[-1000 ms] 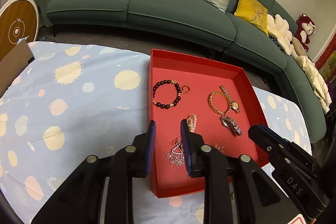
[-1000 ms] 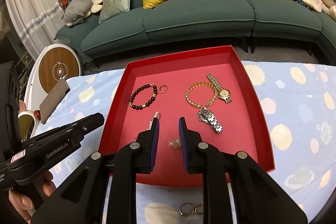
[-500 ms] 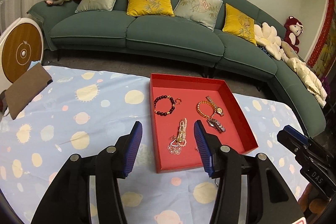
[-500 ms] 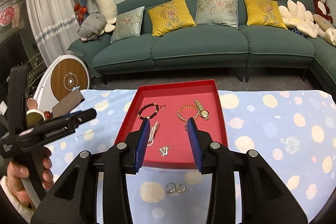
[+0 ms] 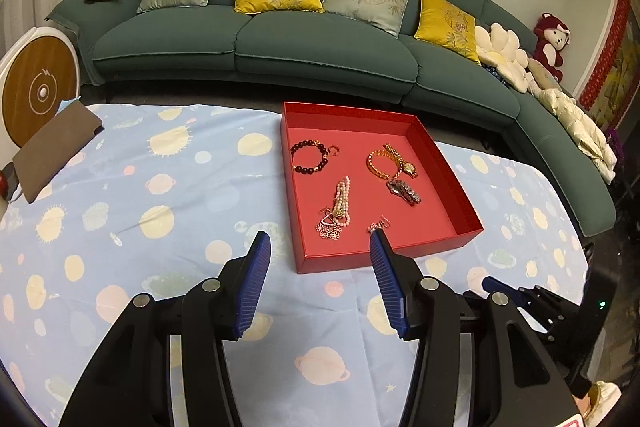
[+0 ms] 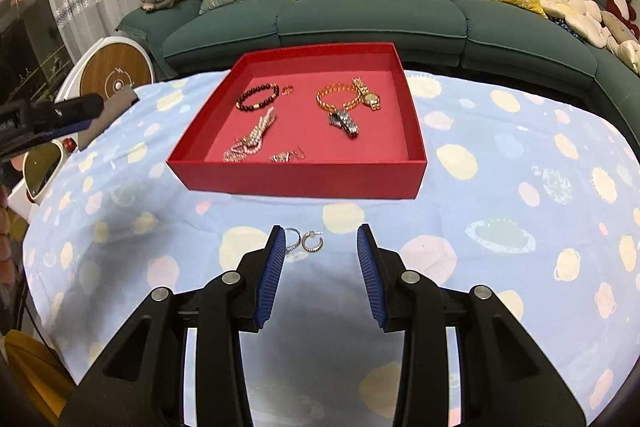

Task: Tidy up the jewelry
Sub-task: 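Withdraw both tools and move the right tool toward the gold hoop earring, then grasp the gold hoop earring with the right tool while the left grasps the diamond ring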

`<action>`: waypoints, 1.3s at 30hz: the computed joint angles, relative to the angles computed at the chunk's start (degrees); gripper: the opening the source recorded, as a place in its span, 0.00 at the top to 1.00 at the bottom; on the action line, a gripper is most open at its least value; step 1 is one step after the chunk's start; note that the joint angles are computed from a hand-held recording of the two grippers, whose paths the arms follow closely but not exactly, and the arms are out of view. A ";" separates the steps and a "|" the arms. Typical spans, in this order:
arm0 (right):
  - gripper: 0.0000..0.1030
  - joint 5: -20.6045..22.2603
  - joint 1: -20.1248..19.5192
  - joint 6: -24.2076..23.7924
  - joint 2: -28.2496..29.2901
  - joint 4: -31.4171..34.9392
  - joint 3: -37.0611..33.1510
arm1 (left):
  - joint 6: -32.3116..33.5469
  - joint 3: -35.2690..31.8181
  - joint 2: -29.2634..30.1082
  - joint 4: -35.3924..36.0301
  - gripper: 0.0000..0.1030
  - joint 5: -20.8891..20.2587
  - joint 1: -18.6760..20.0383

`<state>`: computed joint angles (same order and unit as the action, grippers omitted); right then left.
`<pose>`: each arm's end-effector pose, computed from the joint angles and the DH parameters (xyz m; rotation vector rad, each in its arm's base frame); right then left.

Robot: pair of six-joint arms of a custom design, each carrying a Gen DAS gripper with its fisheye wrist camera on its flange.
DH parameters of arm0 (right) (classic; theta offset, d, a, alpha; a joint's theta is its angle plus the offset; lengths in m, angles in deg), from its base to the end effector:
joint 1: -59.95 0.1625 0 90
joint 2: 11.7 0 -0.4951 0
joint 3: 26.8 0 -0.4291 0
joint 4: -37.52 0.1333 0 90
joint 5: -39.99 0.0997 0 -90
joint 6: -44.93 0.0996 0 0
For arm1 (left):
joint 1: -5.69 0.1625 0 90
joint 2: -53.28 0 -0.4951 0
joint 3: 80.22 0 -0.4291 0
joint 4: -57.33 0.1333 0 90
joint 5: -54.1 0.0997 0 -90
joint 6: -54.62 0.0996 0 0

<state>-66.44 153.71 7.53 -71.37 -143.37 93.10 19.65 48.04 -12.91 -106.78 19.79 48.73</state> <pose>0.1441 -0.5894 0.1860 0.8356 -2.5247 0.5863 -0.2257 -0.5057 0.2022 0.1150 2.3468 -0.9992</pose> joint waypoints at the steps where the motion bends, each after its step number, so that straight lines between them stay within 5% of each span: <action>1: 0.65 -0.58 -0.10 -0.34 0.63 -0.21 0.01 | 0.25 0.10 0.06 -0.31 0.52 0.16 -0.16; 16: 0.68 -5.29 -0.35 -5.40 7.93 -5.45 -1.26 | 0.54 0.71 -1.15 1.19 0.52 -1.55 0.60; 21: 0.77 -5.30 0.12 -5.42 8.88 -5.33 -2.31 | 0.42 0.64 -1.03 1.63 0.52 -3.22 1.07; 24: 0.84 -5.02 0.16 -5.66 9.04 -5.30 -2.46 | 0.66 0.63 -0.72 1.91 0.52 -3.39 1.09; 39: 0.84 -3.28 0.00 -2.35 5.09 -2.02 -1.70 | 2.50 -1.88 5.28 4.43 0.52 -5.95 2.00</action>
